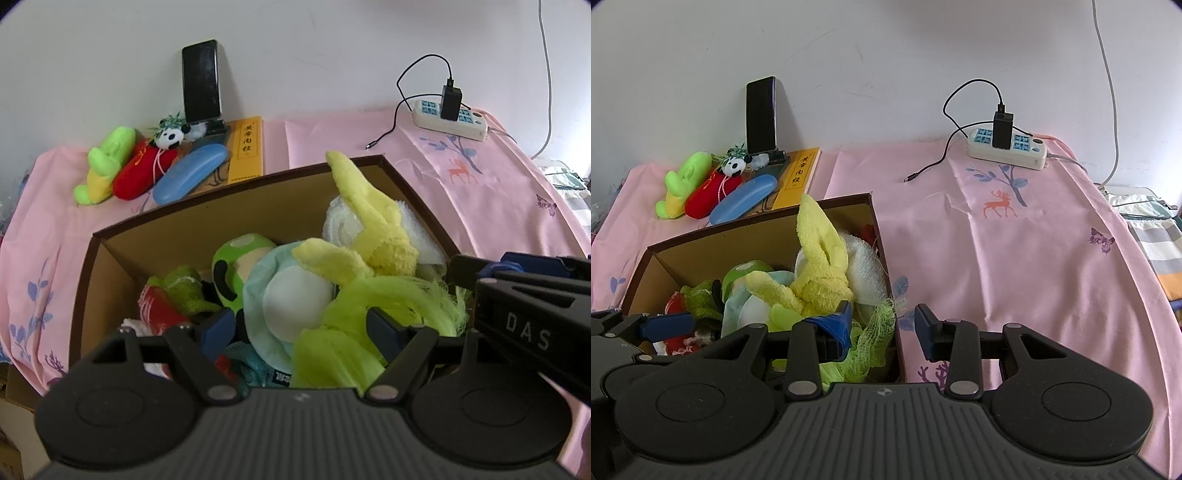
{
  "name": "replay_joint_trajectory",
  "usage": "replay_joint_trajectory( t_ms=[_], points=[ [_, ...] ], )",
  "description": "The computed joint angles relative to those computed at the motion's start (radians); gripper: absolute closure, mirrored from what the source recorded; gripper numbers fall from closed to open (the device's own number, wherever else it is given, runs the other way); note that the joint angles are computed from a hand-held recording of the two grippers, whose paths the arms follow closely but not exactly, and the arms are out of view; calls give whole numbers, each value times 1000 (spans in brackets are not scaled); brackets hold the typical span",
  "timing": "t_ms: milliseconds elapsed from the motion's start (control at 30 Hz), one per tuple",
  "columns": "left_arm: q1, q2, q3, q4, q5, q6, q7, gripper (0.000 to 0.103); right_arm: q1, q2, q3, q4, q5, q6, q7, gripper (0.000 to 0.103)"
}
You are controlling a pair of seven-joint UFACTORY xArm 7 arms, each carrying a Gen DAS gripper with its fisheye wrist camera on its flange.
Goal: Organize soft objects
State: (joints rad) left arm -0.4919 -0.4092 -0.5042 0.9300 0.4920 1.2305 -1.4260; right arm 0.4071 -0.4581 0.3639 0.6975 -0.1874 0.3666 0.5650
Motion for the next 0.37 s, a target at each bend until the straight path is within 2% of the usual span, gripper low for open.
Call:
replay_joint_trajectory(
  t_ms=[367],
  points=[
    [9,-33,1,-37,-3,-68,-2,24,-6,-6,10,-15,-10,-21,18,82]
  ],
)
